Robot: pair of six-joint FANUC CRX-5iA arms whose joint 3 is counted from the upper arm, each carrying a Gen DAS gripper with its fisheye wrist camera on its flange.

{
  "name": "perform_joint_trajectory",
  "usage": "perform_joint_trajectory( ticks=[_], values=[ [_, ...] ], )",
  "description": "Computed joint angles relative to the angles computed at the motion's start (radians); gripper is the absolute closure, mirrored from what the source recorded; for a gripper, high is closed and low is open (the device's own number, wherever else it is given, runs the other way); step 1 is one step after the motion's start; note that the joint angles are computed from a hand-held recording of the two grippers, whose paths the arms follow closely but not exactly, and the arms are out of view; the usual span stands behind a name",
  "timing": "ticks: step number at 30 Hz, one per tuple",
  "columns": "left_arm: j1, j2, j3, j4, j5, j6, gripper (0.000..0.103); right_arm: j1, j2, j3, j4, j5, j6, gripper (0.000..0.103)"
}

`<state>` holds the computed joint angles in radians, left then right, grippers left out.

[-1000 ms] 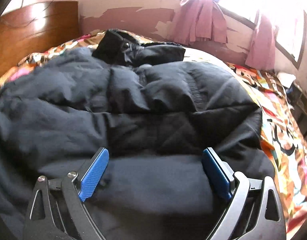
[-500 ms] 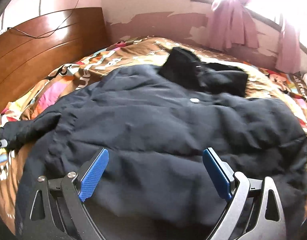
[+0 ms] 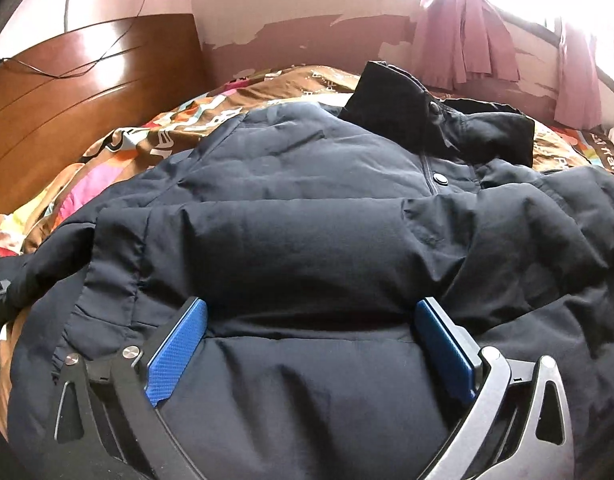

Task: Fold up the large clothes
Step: 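Reach the left tool to the other sleeve cuff and close on it, then fold the held sleeve across the jacket body with the left tool, release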

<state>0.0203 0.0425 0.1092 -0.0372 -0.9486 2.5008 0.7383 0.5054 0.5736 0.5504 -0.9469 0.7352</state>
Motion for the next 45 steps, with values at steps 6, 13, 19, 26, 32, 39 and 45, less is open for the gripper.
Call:
perform_joint_trajectory(
  ticks=[6,13,19,26,32,39,45],
  values=[
    [-0.003,0.001,0.016,-0.040,0.008,0.008,0.089,-0.003,-0.041,-0.087,0.041,0.075,-0.057,0.001],
    [-0.134,0.034,0.227,-0.327,-0.152,0.085,0.098,-0.003,-0.122,-0.120,-0.055,0.060,-0.041,0.001],
    [-0.238,0.067,0.410,-0.467,-0.208,0.006,0.098,-0.013,-0.242,-0.198,-0.102,0.040,-0.017,0.001],
    [-0.366,0.140,0.621,-0.483,-0.173,-0.249,0.098,-0.038,-0.348,-0.286,-0.126,0.013,0.012,0.001],
    [-0.478,0.260,0.803,-0.430,-0.156,-0.454,0.098,-0.081,-0.459,-0.418,-0.111,0.058,-0.051,0.001],
    [-0.544,0.393,0.925,-0.195,-0.151,-0.677,0.098,-0.137,-0.548,-0.540,-0.042,0.099,-0.117,0.001],
    [-0.564,0.488,0.965,0.062,-0.233,-0.900,0.098,-0.185,-0.588,-0.612,-0.015,0.144,-0.213,0.001]
  ],
)
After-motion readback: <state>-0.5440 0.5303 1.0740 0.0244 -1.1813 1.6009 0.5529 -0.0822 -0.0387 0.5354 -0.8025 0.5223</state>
